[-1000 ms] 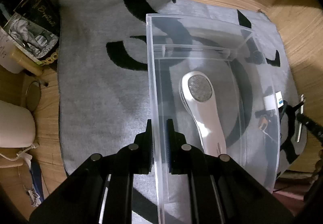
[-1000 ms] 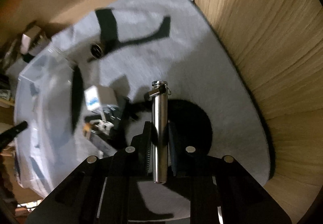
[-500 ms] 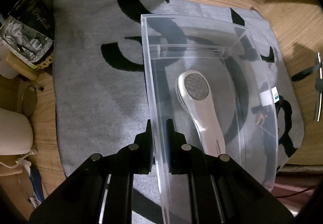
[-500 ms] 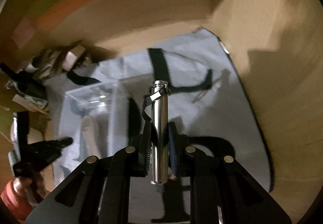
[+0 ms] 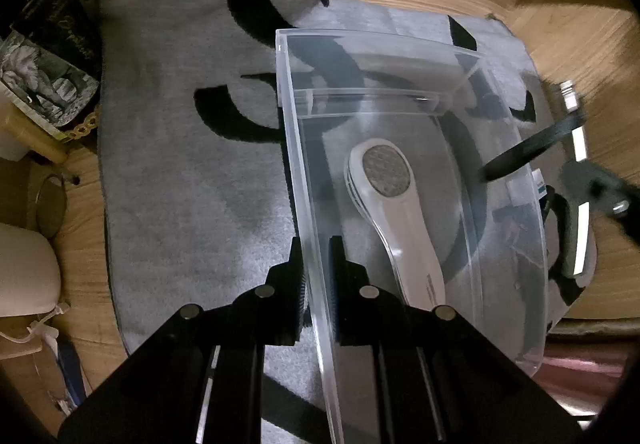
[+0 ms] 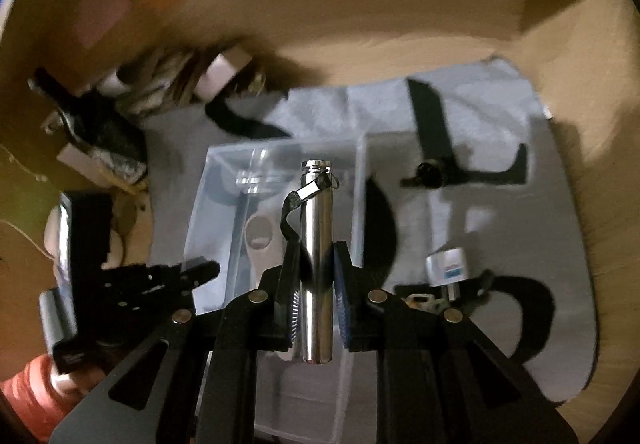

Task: Organize rigid objects
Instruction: 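Place the metal cylinder into the box beside the white device, release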

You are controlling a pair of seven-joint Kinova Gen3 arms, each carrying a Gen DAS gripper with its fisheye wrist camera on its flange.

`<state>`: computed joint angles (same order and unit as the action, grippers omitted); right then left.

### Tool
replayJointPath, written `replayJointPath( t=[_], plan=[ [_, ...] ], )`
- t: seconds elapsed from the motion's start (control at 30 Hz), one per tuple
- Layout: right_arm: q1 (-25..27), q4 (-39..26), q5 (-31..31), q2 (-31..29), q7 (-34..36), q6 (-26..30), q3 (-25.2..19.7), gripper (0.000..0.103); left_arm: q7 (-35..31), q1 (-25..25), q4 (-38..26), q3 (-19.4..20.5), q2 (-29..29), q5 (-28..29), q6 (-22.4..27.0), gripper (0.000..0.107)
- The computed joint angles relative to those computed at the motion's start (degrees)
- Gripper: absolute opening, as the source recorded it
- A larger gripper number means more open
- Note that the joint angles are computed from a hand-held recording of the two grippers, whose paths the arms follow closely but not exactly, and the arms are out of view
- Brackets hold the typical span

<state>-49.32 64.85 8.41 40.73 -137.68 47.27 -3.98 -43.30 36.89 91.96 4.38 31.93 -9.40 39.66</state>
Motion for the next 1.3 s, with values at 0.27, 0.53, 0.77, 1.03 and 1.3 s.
replayJointPath(
  t=[0.27,0.53,0.77,1.03,1.3],
  plan=[
    [0.34,-9.01,-2.98,7.03,4.83,7.66,-1.7,0.015,-1.65,-0.91,0.52,0.53,-0.17,0.68,-0.82,0.008],
    [-0.22,-15.22,-4.97,11.34,6.97,13.41,-1.24,0.015,-2.07,-0.58,0.68,0.29,-0.26,0.51,-0.92,0.008],
    [-0.62,-18.47,-5.67,13.08,8.28,16.47,-0.84,0.015,-1.92,-0.28,0.29,0.12,-0.13,0.31,-0.39,0.009],
    [-0.04,-16.73,-6.42,11.55,8.97,15.13,-1.14,0.015,-1.27,0.09,-0.4,0.07,0.12,0.0,0.35,0.009],
    [0.25,-8.2,-4.41,4.61,7.08,8.39,-0.18,0.025,-0.13,0.54,-0.76,-0.26,0.43,-0.28,0.62,0.009]
  ],
)
